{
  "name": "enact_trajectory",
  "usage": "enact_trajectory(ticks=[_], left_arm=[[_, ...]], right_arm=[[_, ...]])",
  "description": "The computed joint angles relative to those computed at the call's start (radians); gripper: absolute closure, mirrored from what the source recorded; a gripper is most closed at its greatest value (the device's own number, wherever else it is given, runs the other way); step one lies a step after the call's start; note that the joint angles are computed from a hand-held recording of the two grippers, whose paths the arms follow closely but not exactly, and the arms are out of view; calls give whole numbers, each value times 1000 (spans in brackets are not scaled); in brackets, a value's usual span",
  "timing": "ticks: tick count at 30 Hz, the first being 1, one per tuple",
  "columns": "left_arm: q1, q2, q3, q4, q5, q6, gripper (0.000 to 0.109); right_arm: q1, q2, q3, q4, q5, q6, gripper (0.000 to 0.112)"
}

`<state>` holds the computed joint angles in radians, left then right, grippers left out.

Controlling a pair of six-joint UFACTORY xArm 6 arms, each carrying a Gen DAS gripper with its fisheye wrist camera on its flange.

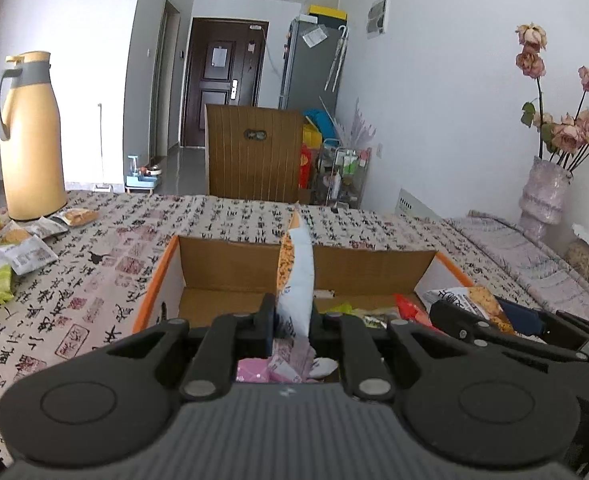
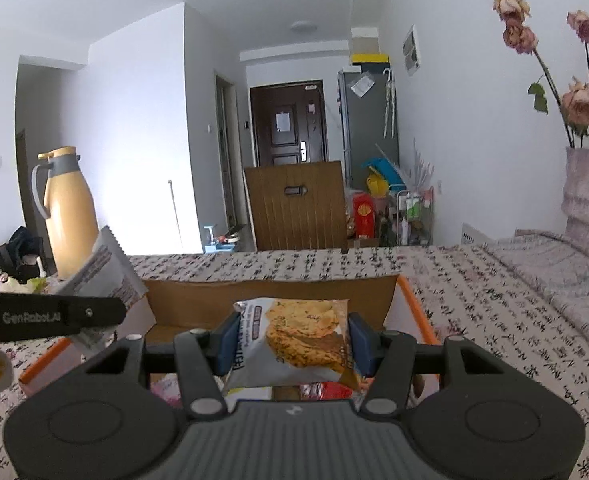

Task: Organize snacks
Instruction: 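Carry both packets over the box and release them inside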

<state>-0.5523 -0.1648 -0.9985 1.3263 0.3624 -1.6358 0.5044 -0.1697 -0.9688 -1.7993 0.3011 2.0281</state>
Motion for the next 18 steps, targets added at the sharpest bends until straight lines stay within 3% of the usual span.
enact_trajectory(ticks=[8, 10, 12, 13, 15, 18], left_arm=[[-3, -15, 15, 32, -2, -37, 90], [-6, -21, 17, 38, 12, -54, 77], [-15, -28, 20, 51, 47, -82, 44], [-22, -32, 21, 63, 71, -99, 37], [-35, -39, 24, 78, 110, -125, 10], [-49, -48, 26, 97, 158, -162, 6]], right_arm=[[0, -8, 10, 8, -8, -10, 53], [1, -13, 15, 20, 2, -16, 43], [-1, -19, 23, 27, 8, -11, 33], [-6, -20, 23, 32, 8, -12, 21], [-8, -21, 27, 43, 13, -12, 9], [-11, -22, 31, 55, 18, -12, 9]])
